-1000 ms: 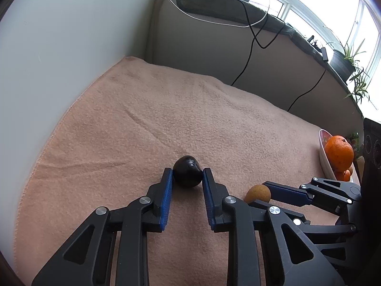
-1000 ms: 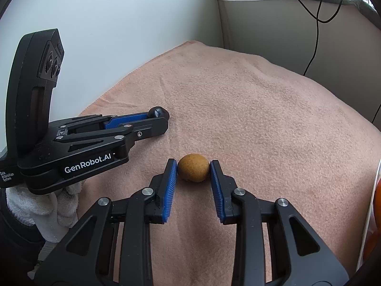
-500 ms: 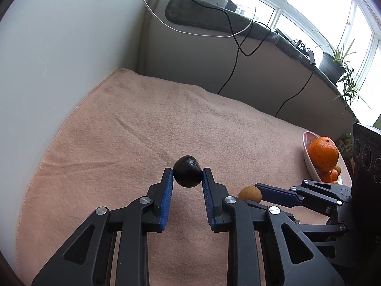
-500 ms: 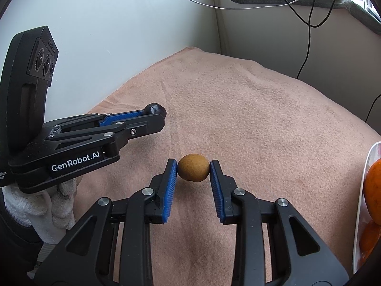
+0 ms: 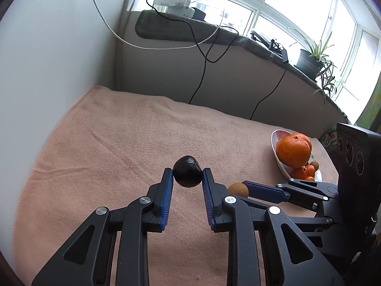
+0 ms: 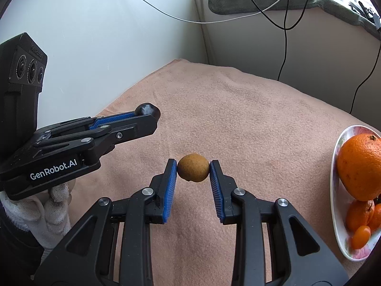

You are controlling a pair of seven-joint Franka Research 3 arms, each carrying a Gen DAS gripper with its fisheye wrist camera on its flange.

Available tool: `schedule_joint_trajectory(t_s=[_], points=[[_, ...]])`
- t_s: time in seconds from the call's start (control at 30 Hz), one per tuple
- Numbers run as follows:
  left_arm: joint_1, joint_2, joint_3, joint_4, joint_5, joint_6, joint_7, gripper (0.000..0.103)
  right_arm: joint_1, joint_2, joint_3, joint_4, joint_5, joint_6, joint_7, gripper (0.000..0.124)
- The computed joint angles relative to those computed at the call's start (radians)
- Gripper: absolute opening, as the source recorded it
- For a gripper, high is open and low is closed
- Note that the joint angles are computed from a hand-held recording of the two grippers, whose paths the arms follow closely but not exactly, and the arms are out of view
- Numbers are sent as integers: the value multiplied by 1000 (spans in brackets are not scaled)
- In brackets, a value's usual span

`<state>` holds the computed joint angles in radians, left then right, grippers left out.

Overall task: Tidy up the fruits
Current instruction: 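Carry the cherry and longan over the plate with both tools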

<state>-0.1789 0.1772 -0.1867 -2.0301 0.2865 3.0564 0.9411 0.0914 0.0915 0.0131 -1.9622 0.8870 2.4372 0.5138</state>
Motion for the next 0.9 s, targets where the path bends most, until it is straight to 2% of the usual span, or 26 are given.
schedule_joint_trajectory(t_s=[0.47, 0.9], points=[[-54, 33, -36, 73, 9, -14, 24, 23, -60, -76, -60, -61, 78, -23, -53, 30], [-98, 107, -84, 185, -28, -52, 108, 23, -126, -97, -106, -72, 125, -31, -82, 30]])
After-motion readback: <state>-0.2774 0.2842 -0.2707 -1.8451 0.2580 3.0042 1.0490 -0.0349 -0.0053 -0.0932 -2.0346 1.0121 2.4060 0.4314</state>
